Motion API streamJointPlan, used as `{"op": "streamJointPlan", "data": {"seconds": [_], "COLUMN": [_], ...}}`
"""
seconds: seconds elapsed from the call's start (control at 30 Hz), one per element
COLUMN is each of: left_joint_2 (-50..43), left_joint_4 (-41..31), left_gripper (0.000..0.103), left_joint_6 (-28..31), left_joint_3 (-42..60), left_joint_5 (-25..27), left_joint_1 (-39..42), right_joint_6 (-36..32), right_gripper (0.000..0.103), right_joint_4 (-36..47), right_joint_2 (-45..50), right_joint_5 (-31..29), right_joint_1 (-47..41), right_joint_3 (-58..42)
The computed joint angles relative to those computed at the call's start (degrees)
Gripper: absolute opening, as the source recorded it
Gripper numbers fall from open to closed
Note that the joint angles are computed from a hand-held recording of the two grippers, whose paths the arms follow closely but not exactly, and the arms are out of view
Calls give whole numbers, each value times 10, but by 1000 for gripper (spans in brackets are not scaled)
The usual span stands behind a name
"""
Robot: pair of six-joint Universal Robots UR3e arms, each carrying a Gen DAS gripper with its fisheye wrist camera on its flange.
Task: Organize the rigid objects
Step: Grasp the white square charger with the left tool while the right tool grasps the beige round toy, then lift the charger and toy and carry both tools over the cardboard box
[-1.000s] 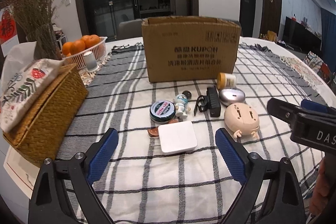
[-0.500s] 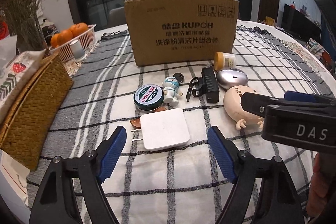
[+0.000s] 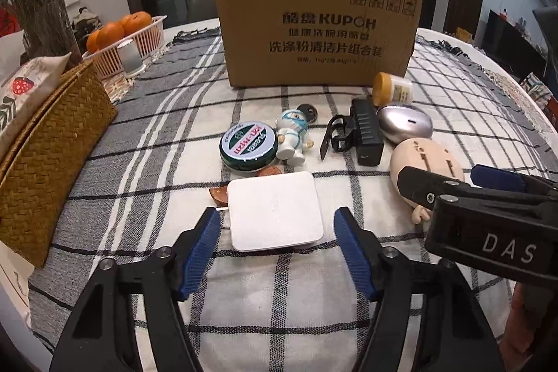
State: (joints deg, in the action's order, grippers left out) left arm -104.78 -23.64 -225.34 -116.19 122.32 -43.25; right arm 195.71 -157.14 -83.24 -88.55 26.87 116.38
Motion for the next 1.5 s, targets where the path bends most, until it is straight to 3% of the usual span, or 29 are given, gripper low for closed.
{"op": "streamJointPlan", "data": {"seconds": [0.33,0.6,0.97,1.5], "left_joint_2": [-12,-15,6,86], "left_joint_4": [-1,28,61,28], "left_gripper": [60,55,54,54], "left_joint_6": [0,20,30,27], "left_joint_3": [4,-5,-35,-41], "left_joint_5": [10,10,3,86], "left_joint_1": [6,9,14,-4], "right_joint_6": [-6,-9,-8,5], "right_gripper": [89,75,75,75], "right_joint_4": [-6,-10,-33,-18], "right_joint_2": [35,52,42,-25], "right_joint_5": [-5,-4,-20,-79], "right_joint_1": [6,6,20,44], "right_joint_3": [-20,-26,-13,-12]}}
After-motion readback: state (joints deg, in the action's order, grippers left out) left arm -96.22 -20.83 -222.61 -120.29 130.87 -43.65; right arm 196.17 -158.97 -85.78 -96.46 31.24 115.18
